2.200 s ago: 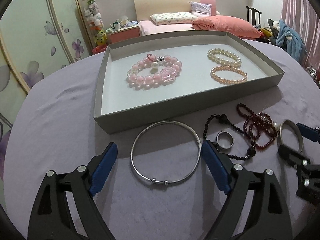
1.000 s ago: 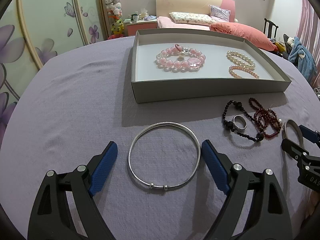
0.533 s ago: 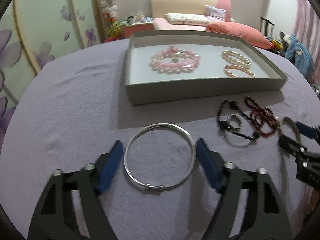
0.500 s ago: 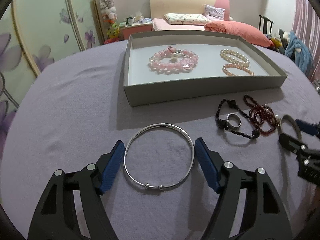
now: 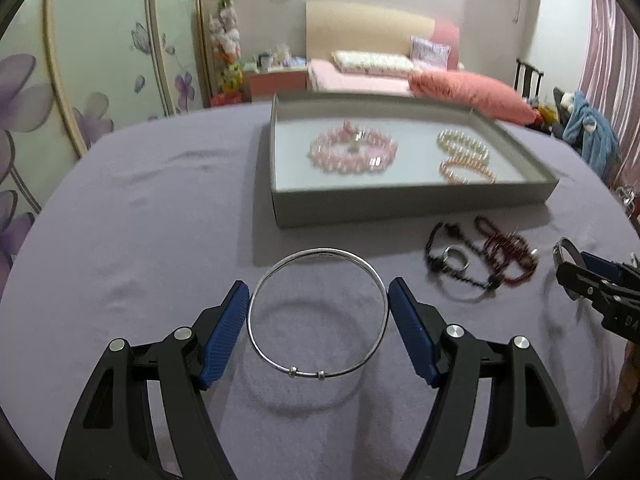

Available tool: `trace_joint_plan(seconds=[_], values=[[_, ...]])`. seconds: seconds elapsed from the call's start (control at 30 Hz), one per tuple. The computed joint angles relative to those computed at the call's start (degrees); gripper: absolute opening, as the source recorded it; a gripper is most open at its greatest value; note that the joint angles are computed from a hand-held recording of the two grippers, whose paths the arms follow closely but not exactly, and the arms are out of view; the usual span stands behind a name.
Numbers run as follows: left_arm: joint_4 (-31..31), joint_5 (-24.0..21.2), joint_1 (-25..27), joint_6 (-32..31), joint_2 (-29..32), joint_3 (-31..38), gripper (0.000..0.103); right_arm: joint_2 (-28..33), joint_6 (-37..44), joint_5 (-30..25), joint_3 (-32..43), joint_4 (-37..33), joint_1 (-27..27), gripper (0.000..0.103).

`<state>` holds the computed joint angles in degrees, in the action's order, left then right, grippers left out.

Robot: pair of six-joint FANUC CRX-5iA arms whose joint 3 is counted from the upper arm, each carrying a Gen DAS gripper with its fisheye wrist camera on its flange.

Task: Organize jewelry
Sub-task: 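Lower the left tool around the silver bangle while the right tool straddles the silver cuff, then carry the silver bangle in the left tool while the right tool carries the cuff into the tray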

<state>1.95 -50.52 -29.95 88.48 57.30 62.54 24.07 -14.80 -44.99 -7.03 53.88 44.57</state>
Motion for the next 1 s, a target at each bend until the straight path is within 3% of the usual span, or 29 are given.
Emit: trace_joint_plan(seconds=[0.23, 0.43, 0.57, 0.77, 1.0], values=[[-1.34, 12.47, -0.98, 1.87, -6.69, -11.30, 0.072, -1.92, -13.83, -2.15, -4.63, 15.77, 0.52, 0.065], [-11.67, 23.39, -2.84, 10.88, -11.82, -17.89, 0.072, -1.69, -20.70, -9.49, -5.69, 28.29, 1.34, 0.065], [-22.17, 26.89, -4.41, 21.09, -13.88, -18.97, 0.072, -0.29, -22.03, -16.55, -4.89, 34.05, 2.42, 0.065], [-40.69, 28.30, -7.41, 38.52, -16.01, -18.92, 0.072, 2.24, -20.96, -25.20, -3.19, 39.71, 3.51, 0.065], [-44.23, 28.21, -8.11, 41.77, -15.52, -17.44, 0.072, 3.50, -20.04, -27.79, -1.89, 42.16, 3.03, 0.065]])
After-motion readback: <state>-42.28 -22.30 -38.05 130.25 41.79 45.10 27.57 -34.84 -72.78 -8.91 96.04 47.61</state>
